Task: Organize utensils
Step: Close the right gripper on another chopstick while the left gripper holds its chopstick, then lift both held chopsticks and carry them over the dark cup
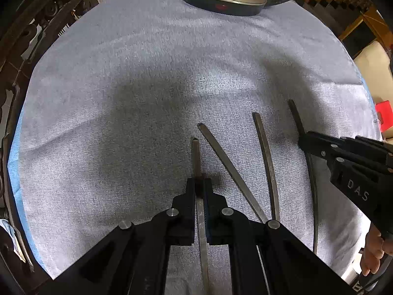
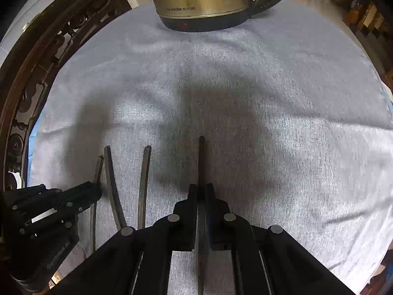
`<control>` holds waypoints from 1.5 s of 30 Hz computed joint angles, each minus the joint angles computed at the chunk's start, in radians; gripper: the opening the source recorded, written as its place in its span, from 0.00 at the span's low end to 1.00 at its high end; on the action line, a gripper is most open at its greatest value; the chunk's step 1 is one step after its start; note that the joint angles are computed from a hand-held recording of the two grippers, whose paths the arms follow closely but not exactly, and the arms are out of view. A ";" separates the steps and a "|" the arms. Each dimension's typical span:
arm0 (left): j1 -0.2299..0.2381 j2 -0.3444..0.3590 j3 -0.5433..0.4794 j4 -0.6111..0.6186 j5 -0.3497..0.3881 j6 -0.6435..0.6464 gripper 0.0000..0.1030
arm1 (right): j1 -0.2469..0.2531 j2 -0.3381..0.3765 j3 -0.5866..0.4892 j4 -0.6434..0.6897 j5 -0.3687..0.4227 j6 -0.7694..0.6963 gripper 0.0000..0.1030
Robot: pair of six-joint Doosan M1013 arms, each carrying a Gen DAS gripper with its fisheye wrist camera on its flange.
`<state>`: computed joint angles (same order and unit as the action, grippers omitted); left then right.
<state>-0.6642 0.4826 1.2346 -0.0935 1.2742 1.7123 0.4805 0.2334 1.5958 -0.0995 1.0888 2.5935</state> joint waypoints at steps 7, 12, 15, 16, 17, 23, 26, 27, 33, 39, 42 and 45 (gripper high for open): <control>0.002 -0.061 0.064 0.022 -0.071 -0.049 0.05 | 0.042 -0.070 0.052 -0.066 -0.072 0.081 0.07; 0.018 -0.109 0.093 0.004 -0.099 -0.042 0.05 | 0.083 -0.122 0.069 -0.140 -0.070 0.152 0.06; 0.026 -0.149 0.110 0.004 -0.116 -0.042 0.05 | 0.111 -0.151 0.082 -0.192 -0.083 0.206 0.06; 0.029 -0.164 0.118 0.001 -0.124 -0.039 0.05 | 0.114 -0.157 0.086 -0.208 -0.089 0.218 0.06; 0.031 -0.175 0.124 -0.001 -0.132 -0.034 0.05 | 0.130 -0.170 0.088 -0.236 -0.087 0.245 0.06; 0.039 -0.259 0.184 -0.001 -0.210 -0.028 0.05 | 0.209 -0.194 0.087 -0.384 -0.060 0.371 0.06; 0.042 -0.301 0.224 0.007 -0.271 -0.035 0.05 | 0.257 -0.208 0.089 -0.462 -0.030 0.436 0.06; 0.044 -0.318 0.239 0.005 -0.292 -0.036 0.05 | 0.271 -0.212 0.088 -0.484 -0.013 0.453 0.06; 0.063 -0.410 0.329 -0.026 -0.406 -0.036 0.05 | 0.371 -0.223 0.092 -0.635 0.060 0.575 0.06; 0.068 -0.517 0.436 0.000 -0.551 -0.031 0.05 | 0.476 -0.223 0.103 -0.789 0.119 0.690 0.06; 0.076 -0.561 0.476 -0.025 -0.595 -0.017 0.05 | 0.525 -0.218 0.106 -0.864 0.162 0.739 0.06; 0.086 -0.611 0.518 -0.053 -0.646 0.001 0.05 | 0.574 -0.212 0.107 -0.926 0.212 0.783 0.06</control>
